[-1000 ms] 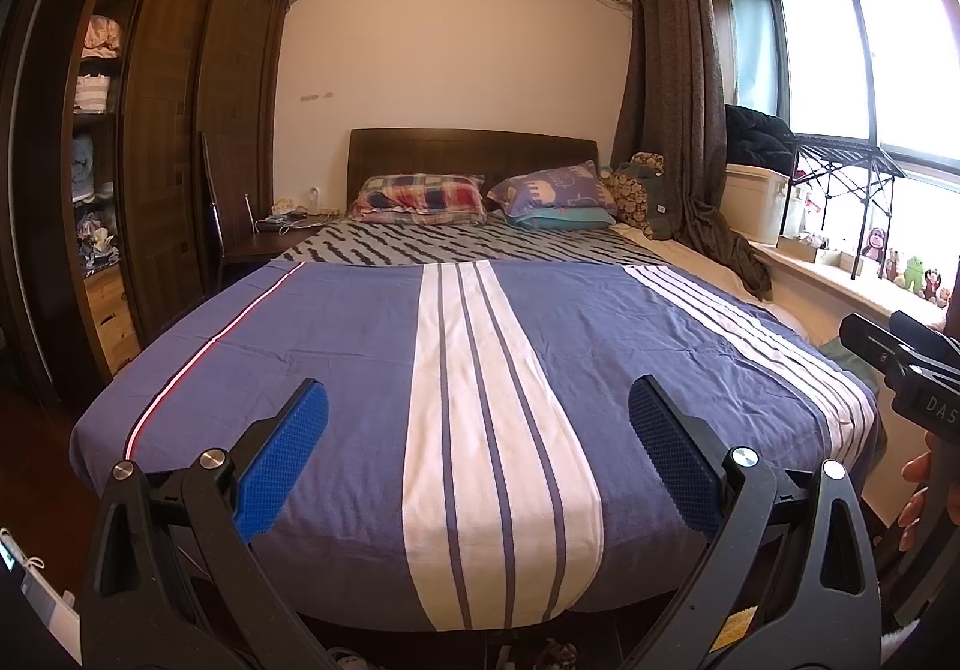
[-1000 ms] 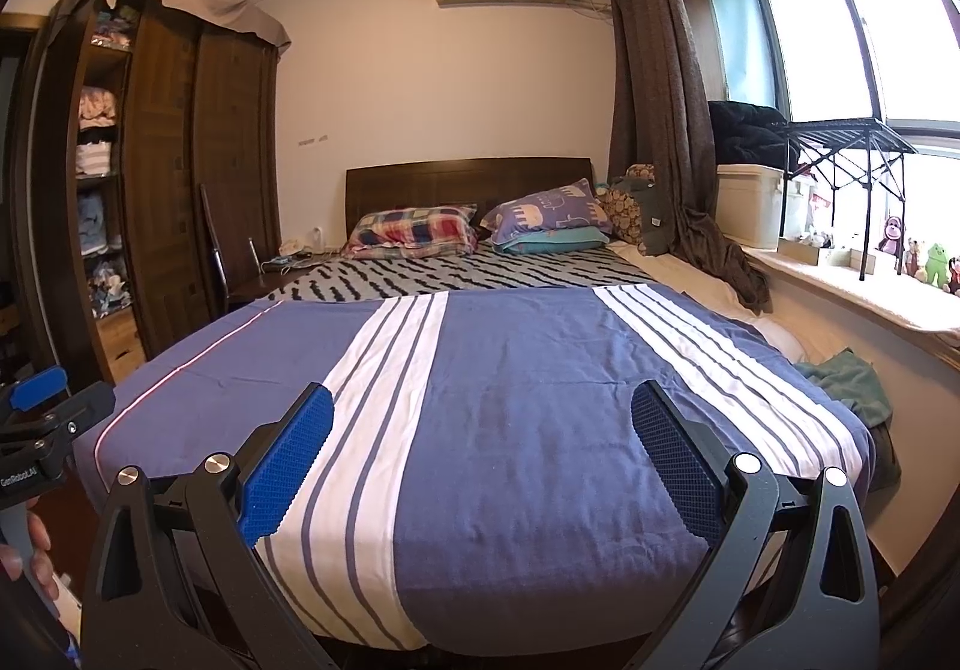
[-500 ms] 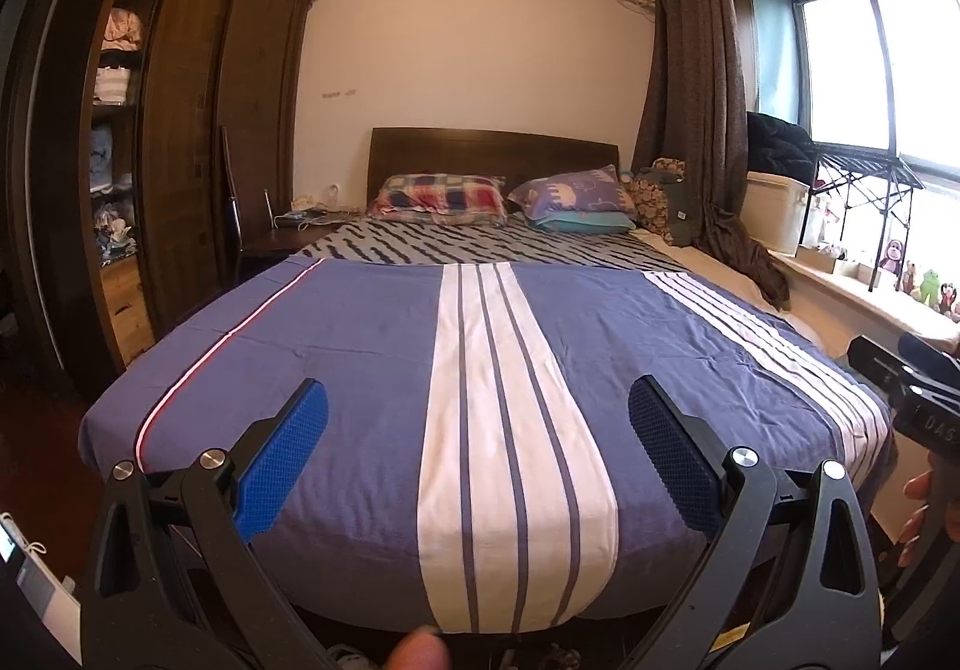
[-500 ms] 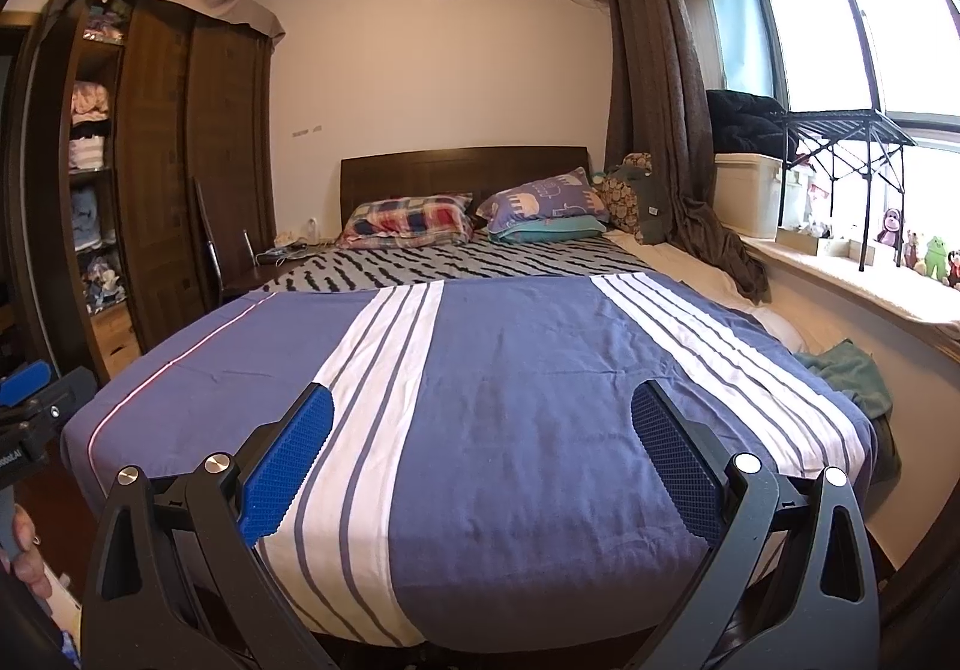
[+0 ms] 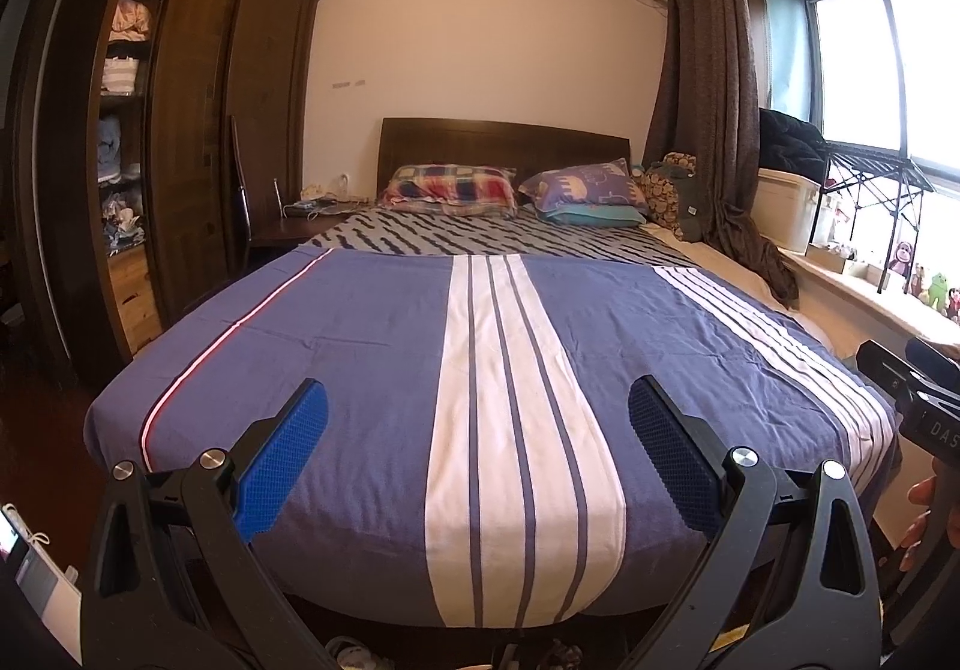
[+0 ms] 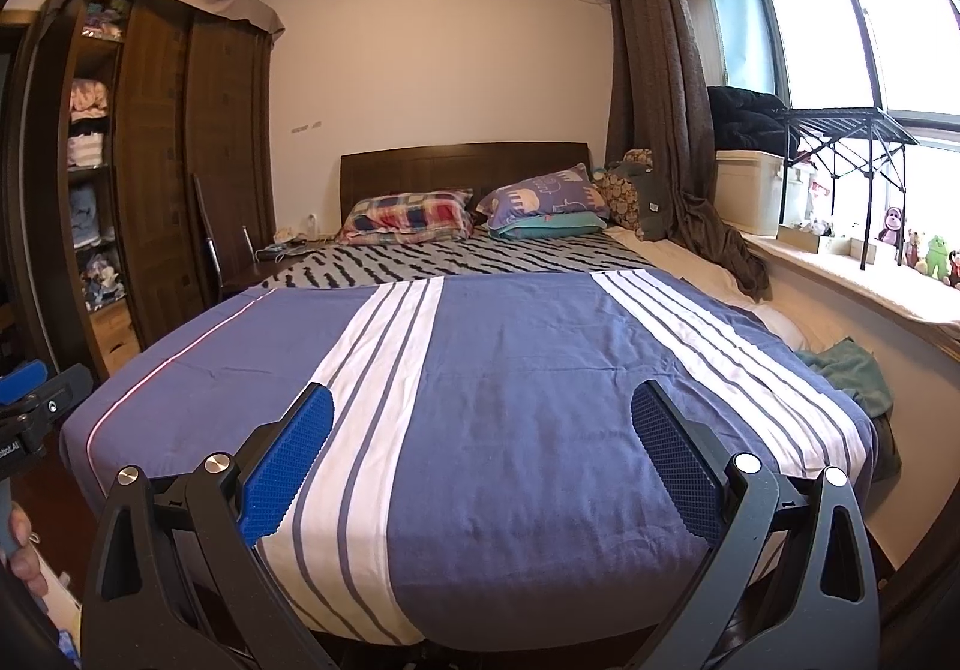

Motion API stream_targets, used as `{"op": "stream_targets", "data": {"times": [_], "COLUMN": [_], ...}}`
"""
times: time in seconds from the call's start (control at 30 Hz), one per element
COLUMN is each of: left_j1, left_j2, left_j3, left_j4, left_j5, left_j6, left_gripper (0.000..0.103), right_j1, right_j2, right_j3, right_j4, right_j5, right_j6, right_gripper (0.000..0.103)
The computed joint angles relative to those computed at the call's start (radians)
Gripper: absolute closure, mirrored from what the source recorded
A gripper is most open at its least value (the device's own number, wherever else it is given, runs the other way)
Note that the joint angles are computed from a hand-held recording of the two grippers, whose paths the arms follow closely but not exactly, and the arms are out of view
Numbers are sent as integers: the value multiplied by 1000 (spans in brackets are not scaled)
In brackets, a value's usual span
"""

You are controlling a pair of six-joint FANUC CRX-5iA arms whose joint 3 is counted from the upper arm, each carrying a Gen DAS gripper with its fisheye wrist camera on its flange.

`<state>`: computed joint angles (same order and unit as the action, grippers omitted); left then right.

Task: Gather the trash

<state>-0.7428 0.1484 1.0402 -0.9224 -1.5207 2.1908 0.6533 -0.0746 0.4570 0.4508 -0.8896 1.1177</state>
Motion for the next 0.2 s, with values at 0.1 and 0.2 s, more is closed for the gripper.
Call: {"op": "stream_targets", "data": {"times": [0.1,0.2], "left_j1": [0,8], "left_j2": [8,19], "left_j3": [13,32], "left_j4": [-4,-7], "left_j5": [-13,-28], "left_j6": [-7,-13], "left_gripper": [8,8], "right_j1": [0,-1], "right_j2": [2,9], "right_j3": [2,11], "right_j4": [-3,-5], "right_j5": [-1,-7], "right_j6": [2,7], "right_gripper": [3,3]}}
